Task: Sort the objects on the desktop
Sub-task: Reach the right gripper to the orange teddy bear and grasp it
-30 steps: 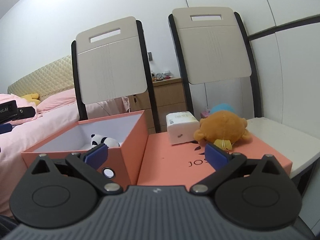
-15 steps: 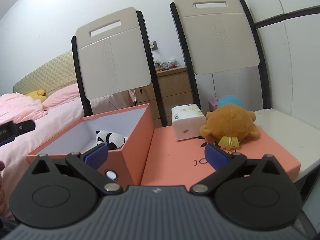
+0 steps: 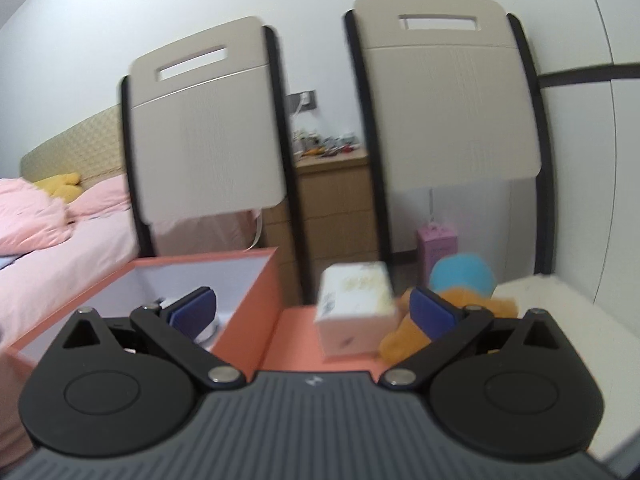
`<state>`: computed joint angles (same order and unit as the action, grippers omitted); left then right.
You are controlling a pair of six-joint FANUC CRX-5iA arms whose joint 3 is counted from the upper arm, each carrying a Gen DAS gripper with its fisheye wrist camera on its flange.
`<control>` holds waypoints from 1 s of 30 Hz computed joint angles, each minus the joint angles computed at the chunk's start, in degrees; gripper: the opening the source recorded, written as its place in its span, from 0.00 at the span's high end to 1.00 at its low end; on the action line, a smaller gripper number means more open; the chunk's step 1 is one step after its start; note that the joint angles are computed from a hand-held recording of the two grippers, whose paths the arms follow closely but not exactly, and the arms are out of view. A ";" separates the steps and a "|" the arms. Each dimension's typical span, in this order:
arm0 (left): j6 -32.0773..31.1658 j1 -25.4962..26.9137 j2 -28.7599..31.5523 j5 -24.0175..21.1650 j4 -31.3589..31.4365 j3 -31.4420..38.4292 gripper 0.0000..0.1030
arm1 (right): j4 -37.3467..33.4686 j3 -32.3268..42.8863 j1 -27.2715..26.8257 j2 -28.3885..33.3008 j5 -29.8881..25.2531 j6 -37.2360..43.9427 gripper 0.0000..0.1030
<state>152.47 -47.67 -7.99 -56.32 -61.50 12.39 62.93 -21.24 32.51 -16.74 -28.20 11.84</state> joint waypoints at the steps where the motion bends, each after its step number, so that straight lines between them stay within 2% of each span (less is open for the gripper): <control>1: -0.26 -0.05 0.11 -0.12 0.10 0.06 0.00 | 1.24 0.44 -1.68 1.10 0.92 -0.49 0.00; 4: -1.12 -0.07 0.37 -0.38 0.44 0.25 0.00 | 6.52 1.18 -6.13 4.31 2.31 -3.10 0.00; 7: -1.38 0.05 0.49 -0.47 0.67 0.33 0.00 | 6.52 1.80 -8.61 6.11 2.74 -4.23 0.00; 14: -2.16 0.19 0.85 -1.01 1.25 0.69 0.00 | -2.06 2.66 -9.05 6.94 0.42 4.20 0.00; 20: -3.26 0.38 0.85 -0.03 2.15 0.47 0.00 | -7.05 3.77 -8.27 6.85 -2.36 6.07 0.00; 26: -3.54 0.35 0.96 0.05 2.29 0.51 0.00 | -11.86 7.03 -7.06 9.48 -5.92 10.56 0.00; 30: -3.80 0.60 0.82 0.27 2.68 0.39 0.00 | -12.08 9.16 -7.20 11.87 -8.93 9.00 0.00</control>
<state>148.67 -47.06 -7.17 -56.04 -58.82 12.77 50.85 -12.09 25.30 -4.87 -37.13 20.84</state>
